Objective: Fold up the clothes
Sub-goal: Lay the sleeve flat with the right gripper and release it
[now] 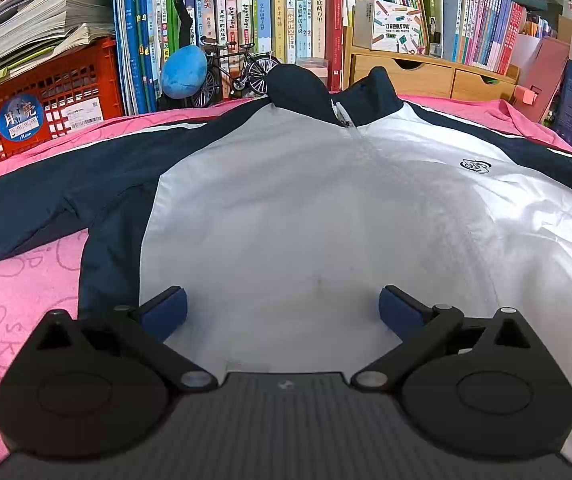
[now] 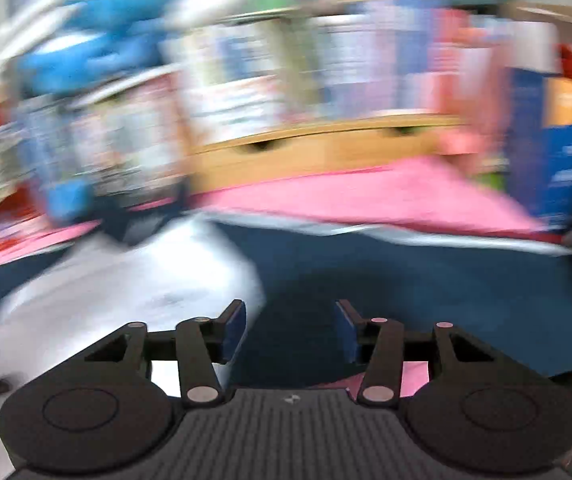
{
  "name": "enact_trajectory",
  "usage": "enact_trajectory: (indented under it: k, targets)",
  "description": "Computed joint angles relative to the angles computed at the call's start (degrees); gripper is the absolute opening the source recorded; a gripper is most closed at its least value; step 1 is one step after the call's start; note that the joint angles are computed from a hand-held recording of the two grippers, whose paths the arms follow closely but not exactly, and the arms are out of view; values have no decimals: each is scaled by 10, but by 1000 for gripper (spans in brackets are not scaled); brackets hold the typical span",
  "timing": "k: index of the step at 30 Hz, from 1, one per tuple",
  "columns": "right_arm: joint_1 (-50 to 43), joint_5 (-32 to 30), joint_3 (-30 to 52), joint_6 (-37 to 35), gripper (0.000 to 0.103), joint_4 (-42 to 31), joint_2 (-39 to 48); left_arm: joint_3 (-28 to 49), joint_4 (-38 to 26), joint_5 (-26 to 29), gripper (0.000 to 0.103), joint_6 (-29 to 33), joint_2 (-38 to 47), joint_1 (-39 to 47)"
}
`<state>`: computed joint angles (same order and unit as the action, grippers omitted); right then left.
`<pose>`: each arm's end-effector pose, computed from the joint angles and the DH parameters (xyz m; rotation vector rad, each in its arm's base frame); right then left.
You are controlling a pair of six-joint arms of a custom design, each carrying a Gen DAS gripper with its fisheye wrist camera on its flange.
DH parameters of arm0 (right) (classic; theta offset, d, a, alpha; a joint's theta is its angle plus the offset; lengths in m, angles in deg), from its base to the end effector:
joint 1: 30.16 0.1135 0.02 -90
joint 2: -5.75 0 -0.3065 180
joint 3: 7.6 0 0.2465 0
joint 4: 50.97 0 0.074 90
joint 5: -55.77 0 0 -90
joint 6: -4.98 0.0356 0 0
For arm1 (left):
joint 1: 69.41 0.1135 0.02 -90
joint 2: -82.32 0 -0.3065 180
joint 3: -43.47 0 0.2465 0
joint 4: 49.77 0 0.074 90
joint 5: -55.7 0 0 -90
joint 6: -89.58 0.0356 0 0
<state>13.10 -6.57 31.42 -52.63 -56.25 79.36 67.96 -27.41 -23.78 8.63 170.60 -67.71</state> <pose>0.1697 0.1370 0.2000 0.0431 2.1811 0.2002 0.2015 -0.0005 0.1266 0.2406 2.2690 -0.1126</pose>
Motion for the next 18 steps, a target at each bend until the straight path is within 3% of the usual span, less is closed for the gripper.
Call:
enact_trajectory:
  k: [2, 5, 7, 9, 12, 15, 18]
  targets:
    - [36, 10, 20, 6, 50, 1, 57, 0, 0, -1, 103, -1, 0, -1]
    - [12, 16, 53, -3, 50, -6, 150, -1, 1, 0, 103, -1, 1, 0]
    - [-12, 70, 75, -37, 53, -3, 190, -1, 2, 1, 103, 0, 1, 0]
    - [-29, 124, 126, -25, 54, -61, 224, -1, 2, 3, 103, 0, 1, 2]
    - [-19, 106, 189, 31, 53, -148, 217, 0, 0, 6, 103, 1, 0, 4]
    - [45, 97, 230, -2, 63, -121, 235, 0, -2, 7, 103, 2, -1, 5]
    - [74, 33, 309, -36, 64, -112, 297, 0, -2, 10, 103, 1, -1, 7]
